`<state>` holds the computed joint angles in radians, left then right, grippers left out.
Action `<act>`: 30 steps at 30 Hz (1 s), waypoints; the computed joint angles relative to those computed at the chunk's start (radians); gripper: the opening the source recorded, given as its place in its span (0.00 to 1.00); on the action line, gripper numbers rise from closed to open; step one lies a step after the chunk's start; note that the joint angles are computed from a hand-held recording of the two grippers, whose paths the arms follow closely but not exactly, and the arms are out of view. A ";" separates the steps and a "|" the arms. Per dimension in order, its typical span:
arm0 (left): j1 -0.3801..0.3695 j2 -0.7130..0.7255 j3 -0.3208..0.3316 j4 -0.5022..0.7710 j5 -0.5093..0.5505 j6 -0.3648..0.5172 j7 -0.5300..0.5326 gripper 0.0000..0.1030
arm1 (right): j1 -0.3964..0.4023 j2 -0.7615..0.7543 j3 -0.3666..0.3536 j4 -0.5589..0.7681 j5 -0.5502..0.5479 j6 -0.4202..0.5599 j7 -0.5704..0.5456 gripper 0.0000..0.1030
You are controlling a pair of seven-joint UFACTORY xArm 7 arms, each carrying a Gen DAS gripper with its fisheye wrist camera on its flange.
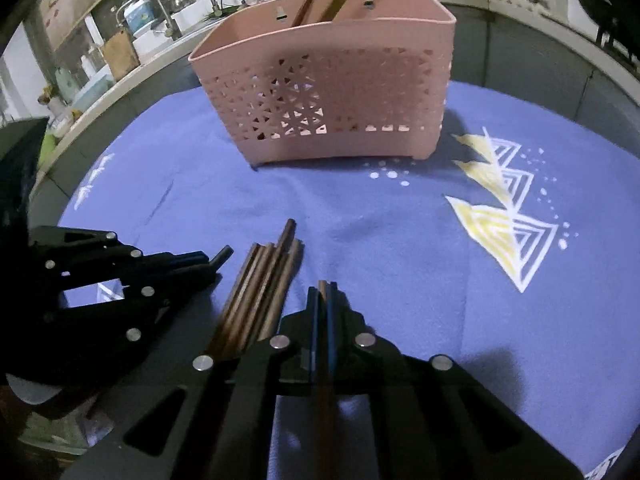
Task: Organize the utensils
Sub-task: 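Lift both held chopsticks upright and carry them over the pink basket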
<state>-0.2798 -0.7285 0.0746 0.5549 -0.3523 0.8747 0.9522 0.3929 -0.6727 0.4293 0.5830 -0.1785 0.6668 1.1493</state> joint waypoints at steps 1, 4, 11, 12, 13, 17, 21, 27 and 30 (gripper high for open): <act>-0.004 -0.024 0.020 0.003 -0.012 0.002 0.018 0.04 | 0.001 -0.041 0.000 -0.015 -0.004 -0.022 0.013 0.04; -0.014 -0.068 0.107 0.078 -0.079 0.085 0.049 0.04 | -0.030 -0.175 0.043 -0.024 -0.045 -0.050 0.056 0.04; 0.002 -0.152 0.241 0.233 -0.245 0.207 0.102 0.04 | -0.167 -0.375 0.190 0.100 -0.147 0.030 0.059 0.04; 0.007 -0.160 0.245 0.237 -0.256 0.209 0.106 0.04 | -0.181 -0.382 0.202 0.109 -0.148 0.034 0.055 0.04; 0.010 -0.165 0.256 0.246 -0.265 0.216 0.111 0.04 | -0.199 -0.389 0.218 0.125 -0.152 0.044 0.052 0.04; 0.037 -0.200 0.250 0.221 -0.277 0.201 0.127 0.05 | -0.238 -0.400 0.253 0.146 -0.149 0.068 0.033 0.04; 0.039 -0.204 0.262 0.233 -0.271 0.230 0.120 0.04 | -0.252 -0.392 0.258 0.169 -0.132 0.085 0.012 0.04; -0.012 -0.133 0.236 0.345 -0.337 0.190 0.084 0.04 | -0.308 -0.352 0.206 0.234 -0.145 0.025 -0.046 0.04; -0.049 -0.074 0.207 0.436 -0.394 0.115 0.055 0.04 | -0.389 -0.314 0.186 0.313 -0.172 -0.028 -0.083 0.04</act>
<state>-0.3291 -0.8025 0.2811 0.9906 -0.7464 0.9901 1.0075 0.0040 -0.9868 0.6150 0.8960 -0.3506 0.6387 1.0661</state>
